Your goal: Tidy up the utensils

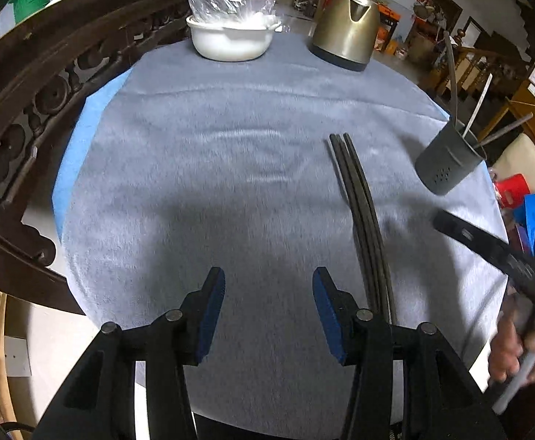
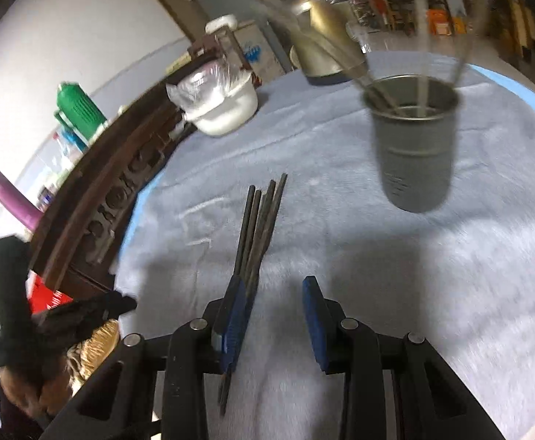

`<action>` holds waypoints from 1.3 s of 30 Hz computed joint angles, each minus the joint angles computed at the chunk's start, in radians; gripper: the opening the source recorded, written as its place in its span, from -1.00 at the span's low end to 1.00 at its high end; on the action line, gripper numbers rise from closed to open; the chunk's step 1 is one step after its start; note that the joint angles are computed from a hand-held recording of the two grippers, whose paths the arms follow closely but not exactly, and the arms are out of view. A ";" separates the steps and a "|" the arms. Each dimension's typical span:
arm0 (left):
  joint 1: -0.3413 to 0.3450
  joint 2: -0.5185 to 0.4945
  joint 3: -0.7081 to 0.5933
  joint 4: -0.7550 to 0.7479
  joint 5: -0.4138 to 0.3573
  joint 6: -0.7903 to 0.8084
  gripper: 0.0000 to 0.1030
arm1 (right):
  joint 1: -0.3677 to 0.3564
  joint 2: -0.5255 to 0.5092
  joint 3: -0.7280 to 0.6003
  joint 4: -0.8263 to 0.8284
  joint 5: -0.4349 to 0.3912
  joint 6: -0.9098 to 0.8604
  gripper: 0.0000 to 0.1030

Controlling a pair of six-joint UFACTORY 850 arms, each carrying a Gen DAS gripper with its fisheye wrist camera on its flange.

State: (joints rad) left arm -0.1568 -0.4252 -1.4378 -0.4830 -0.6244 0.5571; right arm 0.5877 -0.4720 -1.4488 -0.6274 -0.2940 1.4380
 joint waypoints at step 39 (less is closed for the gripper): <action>-0.009 -0.099 -0.110 -0.099 -0.103 0.049 -0.02 | -0.007 -0.006 0.007 0.280 -0.082 -0.220 -0.82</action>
State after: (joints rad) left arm -0.1660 -0.5245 -1.5478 -0.5824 -0.7271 0.6059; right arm 0.5805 -0.4781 -1.4415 -0.3476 -0.3761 1.2181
